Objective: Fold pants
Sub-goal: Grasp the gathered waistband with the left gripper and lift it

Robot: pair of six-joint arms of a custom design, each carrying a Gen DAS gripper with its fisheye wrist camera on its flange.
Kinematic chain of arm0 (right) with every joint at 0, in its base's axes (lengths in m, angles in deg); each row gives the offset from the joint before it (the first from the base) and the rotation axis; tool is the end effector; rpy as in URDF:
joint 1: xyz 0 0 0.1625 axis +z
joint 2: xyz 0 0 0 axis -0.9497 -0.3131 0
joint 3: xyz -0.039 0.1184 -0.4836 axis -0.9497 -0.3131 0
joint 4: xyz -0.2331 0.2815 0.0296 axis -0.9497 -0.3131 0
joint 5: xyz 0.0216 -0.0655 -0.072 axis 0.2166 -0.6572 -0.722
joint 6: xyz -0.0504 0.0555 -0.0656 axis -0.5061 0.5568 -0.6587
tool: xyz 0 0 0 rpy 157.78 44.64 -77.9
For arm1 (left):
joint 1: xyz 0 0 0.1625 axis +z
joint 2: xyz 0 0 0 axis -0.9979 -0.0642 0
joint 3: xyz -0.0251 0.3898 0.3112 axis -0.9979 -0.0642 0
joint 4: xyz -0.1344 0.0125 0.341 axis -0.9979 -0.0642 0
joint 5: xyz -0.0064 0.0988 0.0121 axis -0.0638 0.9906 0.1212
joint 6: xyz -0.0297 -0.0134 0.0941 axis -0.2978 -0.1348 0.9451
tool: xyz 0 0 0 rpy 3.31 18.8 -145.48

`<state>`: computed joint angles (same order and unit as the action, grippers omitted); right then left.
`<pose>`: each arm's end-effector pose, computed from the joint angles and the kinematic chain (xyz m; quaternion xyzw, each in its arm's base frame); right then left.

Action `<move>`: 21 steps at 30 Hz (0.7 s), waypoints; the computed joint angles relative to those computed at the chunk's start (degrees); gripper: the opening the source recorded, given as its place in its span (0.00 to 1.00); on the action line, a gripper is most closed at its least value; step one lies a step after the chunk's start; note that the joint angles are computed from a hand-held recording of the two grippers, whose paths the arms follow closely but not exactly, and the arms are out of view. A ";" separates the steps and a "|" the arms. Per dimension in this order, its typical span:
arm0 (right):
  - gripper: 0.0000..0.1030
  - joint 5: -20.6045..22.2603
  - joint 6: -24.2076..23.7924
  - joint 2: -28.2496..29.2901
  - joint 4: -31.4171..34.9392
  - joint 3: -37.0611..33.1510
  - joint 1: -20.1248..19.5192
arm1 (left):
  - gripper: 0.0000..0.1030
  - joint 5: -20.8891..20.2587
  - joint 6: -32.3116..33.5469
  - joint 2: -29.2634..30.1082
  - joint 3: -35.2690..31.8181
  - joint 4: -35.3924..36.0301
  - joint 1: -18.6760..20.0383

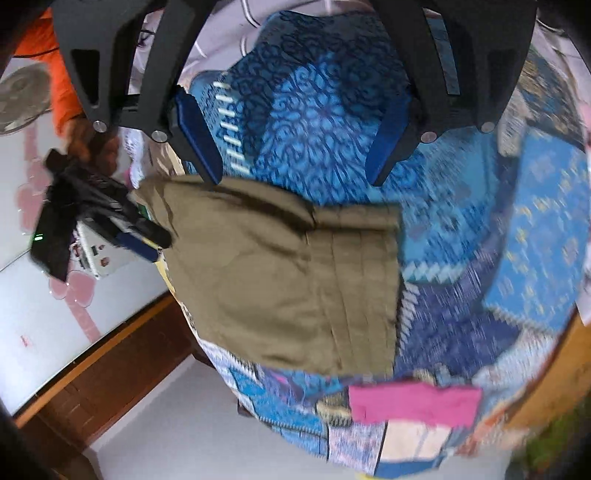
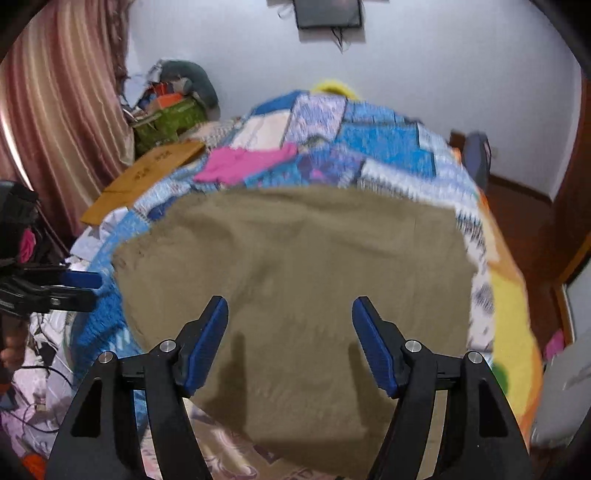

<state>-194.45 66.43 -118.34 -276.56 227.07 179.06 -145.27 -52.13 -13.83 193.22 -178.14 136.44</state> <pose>0.1998 -0.3724 0.1560 0.2087 -0.8981 0.2773 0.2700 -0.1294 -0.4081 0.1320 0.1569 0.9754 -0.1167 0.1020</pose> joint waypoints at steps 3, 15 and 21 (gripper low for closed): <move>0.64 0.59 1.64 1.58 0.13 0.77 -2.15 | 0.85 -2.43 -0.30 1.35 0.99 -4.96 1.34; 0.66 4.74 0.52 4.52 -9.75 5.80 -4.10 | 0.89 -7.22 -4.86 4.96 -6.16 -6.82 6.87; 0.66 4.86 0.89 4.63 -10.15 6.16 -3.94 | 0.51 -1.04 -6.53 5.57 -8.69 -4.47 5.82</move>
